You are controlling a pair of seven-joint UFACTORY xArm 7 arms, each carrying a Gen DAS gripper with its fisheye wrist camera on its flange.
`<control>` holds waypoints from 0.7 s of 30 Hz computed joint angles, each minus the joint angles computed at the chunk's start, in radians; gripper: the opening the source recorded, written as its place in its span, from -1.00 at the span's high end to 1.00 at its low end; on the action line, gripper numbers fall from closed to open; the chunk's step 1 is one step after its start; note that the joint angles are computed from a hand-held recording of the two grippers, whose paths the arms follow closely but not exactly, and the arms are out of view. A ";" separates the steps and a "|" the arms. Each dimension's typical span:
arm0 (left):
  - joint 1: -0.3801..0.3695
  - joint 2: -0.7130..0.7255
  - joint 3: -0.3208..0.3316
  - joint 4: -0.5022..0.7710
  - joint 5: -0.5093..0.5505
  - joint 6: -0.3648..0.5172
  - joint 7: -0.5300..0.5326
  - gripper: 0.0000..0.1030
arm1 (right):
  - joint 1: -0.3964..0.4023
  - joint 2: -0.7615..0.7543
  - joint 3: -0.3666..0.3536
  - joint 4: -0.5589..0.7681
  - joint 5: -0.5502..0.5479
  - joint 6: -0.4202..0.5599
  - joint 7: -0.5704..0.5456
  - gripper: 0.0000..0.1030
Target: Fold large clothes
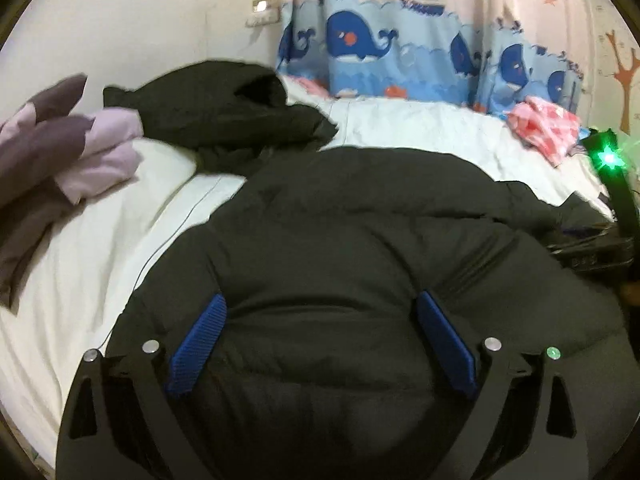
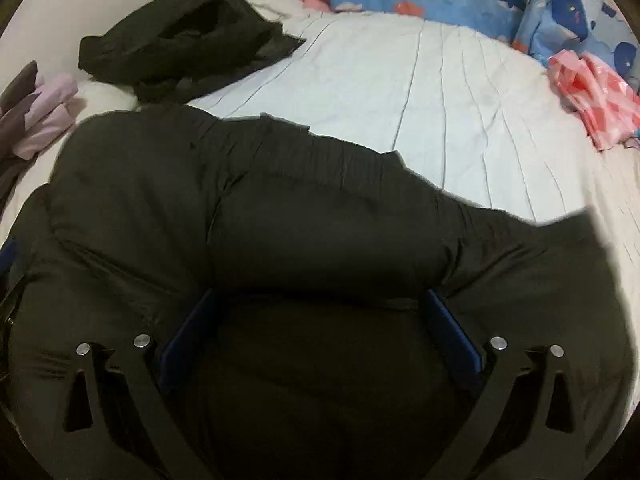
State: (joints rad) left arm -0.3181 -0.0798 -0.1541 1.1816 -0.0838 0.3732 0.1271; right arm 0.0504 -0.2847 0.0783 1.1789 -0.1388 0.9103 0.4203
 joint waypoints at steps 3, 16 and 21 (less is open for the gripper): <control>0.001 -0.032 0.000 -0.021 0.018 -0.001 0.001 -0.79 | -0.009 -0.127 -0.012 -0.062 0.002 -0.005 -0.018 -0.88; -0.038 -0.147 0.029 -0.090 -0.084 0.092 0.139 -0.79 | -0.136 -0.834 -0.088 -0.526 0.083 0.238 0.136 -0.88; -0.067 -0.178 0.136 -0.038 -0.359 0.299 0.266 -0.79 | -0.183 -1.041 -0.123 -0.525 0.130 0.320 0.167 -0.88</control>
State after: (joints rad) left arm -0.3848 -0.2573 -0.0178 1.1439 -0.4433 0.6721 0.3934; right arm -0.1326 -1.3255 -0.0449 0.6541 -0.0084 1.2308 0.5875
